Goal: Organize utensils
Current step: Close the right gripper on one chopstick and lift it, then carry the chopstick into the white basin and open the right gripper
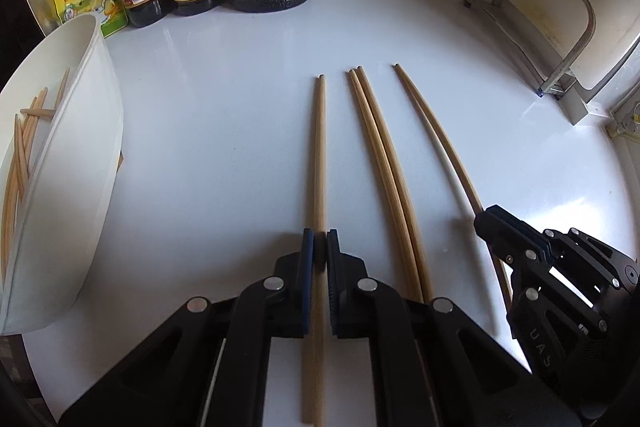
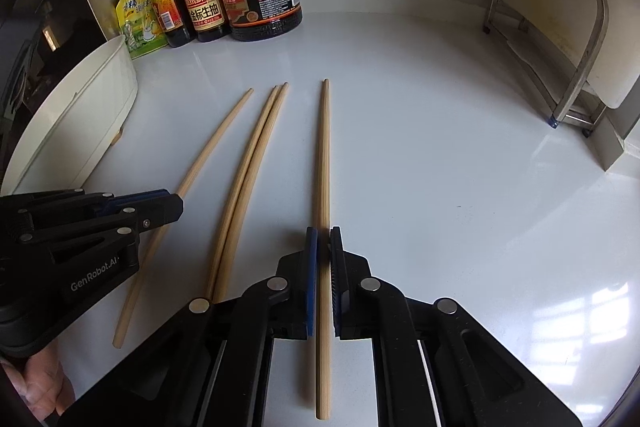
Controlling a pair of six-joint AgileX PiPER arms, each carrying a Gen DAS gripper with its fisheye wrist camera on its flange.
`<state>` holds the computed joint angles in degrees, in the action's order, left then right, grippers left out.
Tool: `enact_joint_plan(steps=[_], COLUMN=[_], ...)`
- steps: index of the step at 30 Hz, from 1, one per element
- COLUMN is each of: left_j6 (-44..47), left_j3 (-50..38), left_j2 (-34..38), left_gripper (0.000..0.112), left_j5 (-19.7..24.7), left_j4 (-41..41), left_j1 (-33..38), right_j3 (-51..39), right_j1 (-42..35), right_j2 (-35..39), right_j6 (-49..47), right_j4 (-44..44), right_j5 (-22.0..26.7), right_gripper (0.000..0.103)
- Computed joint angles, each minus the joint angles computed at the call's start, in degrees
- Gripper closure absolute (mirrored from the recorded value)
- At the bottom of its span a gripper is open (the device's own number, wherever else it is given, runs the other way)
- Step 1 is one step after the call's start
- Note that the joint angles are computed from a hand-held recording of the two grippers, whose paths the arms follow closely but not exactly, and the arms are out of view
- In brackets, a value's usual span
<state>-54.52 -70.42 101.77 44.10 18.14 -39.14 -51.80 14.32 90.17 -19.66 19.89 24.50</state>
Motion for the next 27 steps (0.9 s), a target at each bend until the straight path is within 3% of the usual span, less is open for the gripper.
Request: enact_joint_plan(steps=[8,16,21,27], left_j6=[6.0,14.3,19.2,29.2], left_j3=[-2.6,-6.0,-4.6,-0.1], left_j2=[-5.8,-14.2,-19.8,-24.8], left_gripper=[0.105,0.105,0.105,0.105], left_j5=[6.5,11.2,13.1,13.5], left_j4=[-2.1,-4.4,-4.7,-8.3], left_j1=[1.5,7.9,15.0,29.8], right_j3=[-5.2,-15.0,-25.1,-39.1], right_j1=[-0.7,7.0,14.8,24.6], right_j2=[-4.6,-6.1,-0.8,9.4], right_j6=[5.7,18.1,24.1,28.3], right_j4=[-0.6,-7.5,-9.9,-12.2], right_j5=[8.1,14.4,16.9,19.1], right_gripper=[0.097,0.097,0.097,0.097])
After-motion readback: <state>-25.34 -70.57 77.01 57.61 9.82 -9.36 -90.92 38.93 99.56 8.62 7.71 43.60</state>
